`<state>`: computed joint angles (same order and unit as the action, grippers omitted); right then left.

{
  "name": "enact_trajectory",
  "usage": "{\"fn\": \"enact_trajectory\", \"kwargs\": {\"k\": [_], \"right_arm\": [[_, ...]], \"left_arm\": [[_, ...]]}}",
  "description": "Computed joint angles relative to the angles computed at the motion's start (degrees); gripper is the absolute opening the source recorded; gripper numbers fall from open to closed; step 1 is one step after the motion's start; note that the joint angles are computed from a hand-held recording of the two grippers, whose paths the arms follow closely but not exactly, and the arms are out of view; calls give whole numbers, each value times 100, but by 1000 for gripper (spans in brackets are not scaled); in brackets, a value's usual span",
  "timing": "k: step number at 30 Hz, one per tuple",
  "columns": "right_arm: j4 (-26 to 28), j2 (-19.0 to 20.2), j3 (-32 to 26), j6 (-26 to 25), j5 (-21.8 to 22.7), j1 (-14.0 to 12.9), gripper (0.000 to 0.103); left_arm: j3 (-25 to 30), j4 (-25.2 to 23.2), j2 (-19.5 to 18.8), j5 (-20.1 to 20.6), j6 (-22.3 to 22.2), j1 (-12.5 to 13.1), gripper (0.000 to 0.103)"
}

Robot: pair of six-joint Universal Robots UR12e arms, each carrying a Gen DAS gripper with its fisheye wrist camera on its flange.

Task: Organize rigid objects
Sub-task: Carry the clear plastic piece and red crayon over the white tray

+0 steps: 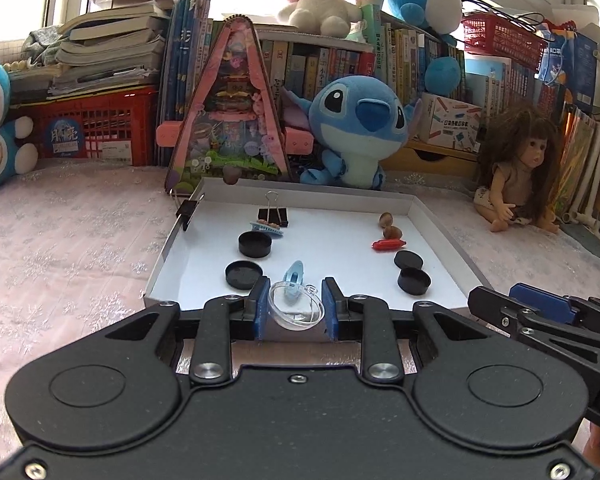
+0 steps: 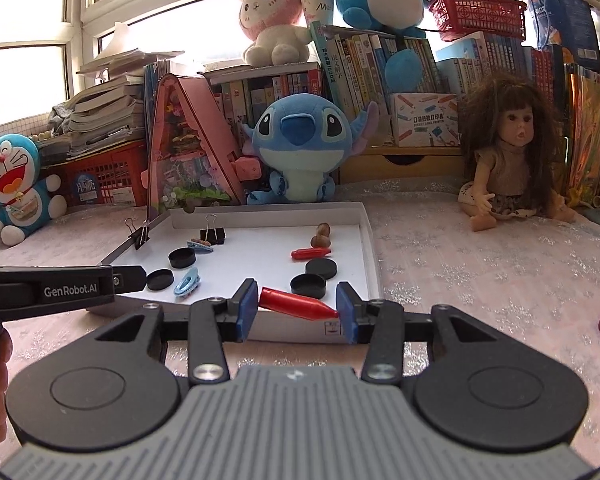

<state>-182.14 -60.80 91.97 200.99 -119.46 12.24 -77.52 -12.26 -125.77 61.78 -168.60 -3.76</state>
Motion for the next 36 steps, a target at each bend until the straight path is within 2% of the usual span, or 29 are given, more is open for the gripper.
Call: {"fn": "enact_trajectory", "kwargs": {"k": [10,22,27,36], "right_arm": [[116,142,-261,-270,-11,-72,48],[201,366,-590,-674,116,-148,48],[372,449,-719,-616,147,-194,48],[615,589,-956,-610,279,-254,48]], "left_arm": [[454,-127,-256,49,35,-60,26],[953,-349,-578,-109,-3,-84,26],[1162,-505,-700,-75,-112,-99,26],[1347,-629,-837,119,-37,-157,26]]}}
